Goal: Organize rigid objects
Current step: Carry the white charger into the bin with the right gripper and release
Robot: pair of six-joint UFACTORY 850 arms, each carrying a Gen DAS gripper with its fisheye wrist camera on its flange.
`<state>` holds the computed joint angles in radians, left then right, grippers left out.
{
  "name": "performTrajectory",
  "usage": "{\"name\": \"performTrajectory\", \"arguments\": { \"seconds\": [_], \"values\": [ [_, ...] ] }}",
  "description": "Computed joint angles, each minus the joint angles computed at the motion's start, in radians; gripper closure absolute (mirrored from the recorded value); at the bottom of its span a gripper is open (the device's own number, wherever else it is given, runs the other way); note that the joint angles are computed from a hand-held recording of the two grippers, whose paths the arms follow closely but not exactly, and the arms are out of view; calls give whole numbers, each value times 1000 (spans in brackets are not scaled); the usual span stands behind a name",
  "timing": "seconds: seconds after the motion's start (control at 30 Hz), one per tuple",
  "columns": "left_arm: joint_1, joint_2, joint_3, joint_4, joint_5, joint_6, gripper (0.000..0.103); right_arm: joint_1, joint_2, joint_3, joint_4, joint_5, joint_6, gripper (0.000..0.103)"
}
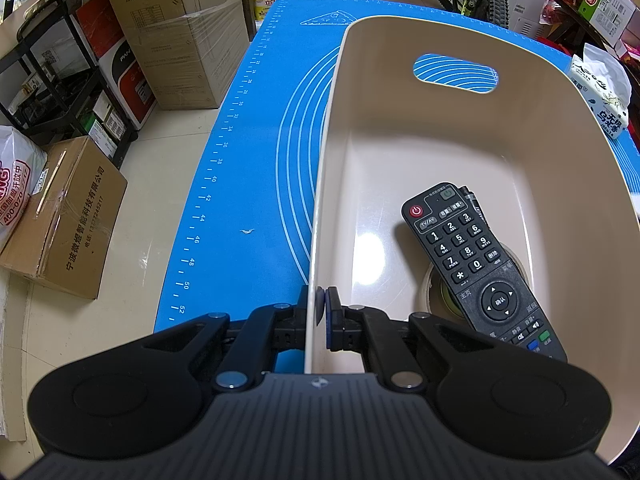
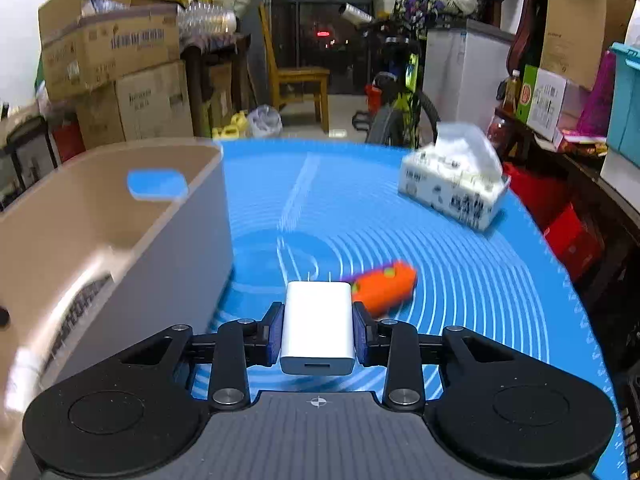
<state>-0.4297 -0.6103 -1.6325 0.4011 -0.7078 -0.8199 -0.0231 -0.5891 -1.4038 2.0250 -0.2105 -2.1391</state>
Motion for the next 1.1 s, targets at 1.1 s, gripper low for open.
{"name": "performTrajectory", "arguments": {
  "seconds": [1.1],
  "values": [
    [1,0,0,0,0,1,96,132,0,-134,-977,-168,751,60]
  ]
}}
